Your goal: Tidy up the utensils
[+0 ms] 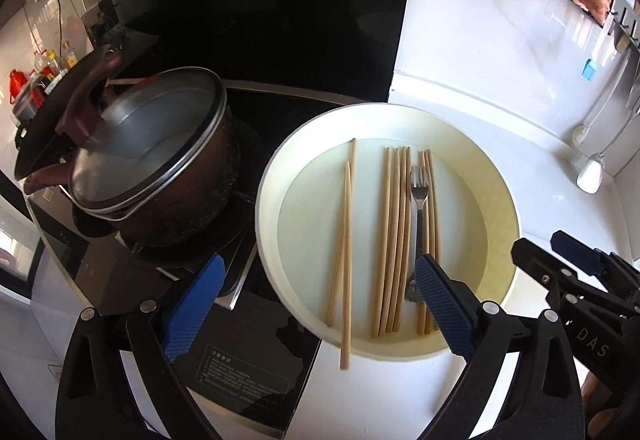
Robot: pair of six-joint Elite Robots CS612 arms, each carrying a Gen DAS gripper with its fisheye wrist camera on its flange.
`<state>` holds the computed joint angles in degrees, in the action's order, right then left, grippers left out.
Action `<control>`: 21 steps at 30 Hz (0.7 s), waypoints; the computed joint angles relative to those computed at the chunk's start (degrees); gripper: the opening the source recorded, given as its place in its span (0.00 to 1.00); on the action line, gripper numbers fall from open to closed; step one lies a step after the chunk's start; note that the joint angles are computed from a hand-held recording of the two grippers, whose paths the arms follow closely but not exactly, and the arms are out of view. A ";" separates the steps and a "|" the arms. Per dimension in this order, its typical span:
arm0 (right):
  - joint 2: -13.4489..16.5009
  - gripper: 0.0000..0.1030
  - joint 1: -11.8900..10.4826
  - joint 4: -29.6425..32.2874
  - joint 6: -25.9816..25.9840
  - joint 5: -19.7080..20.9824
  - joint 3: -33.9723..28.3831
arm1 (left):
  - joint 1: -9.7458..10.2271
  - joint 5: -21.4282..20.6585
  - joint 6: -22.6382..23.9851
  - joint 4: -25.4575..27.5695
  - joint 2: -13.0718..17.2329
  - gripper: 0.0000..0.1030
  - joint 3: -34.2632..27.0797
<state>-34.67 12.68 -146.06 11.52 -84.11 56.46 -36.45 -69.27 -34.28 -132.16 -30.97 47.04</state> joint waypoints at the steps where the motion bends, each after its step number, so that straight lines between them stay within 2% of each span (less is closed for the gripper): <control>1: -0.26 0.60 -0.03 -0.34 0.16 -0.22 0.38 | -0.07 0.33 -0.12 0.10 -0.20 0.92 0.21; 8: -1.43 0.60 -0.02 -1.15 -0.13 -0.82 2.04 | -0.21 1.43 -1.36 1.17 -0.76 0.93 0.55; 21: -1.87 0.60 -0.02 0.04 -0.42 -0.67 2.42 | -0.34 1.18 -2.71 2.64 -1.10 0.93 0.74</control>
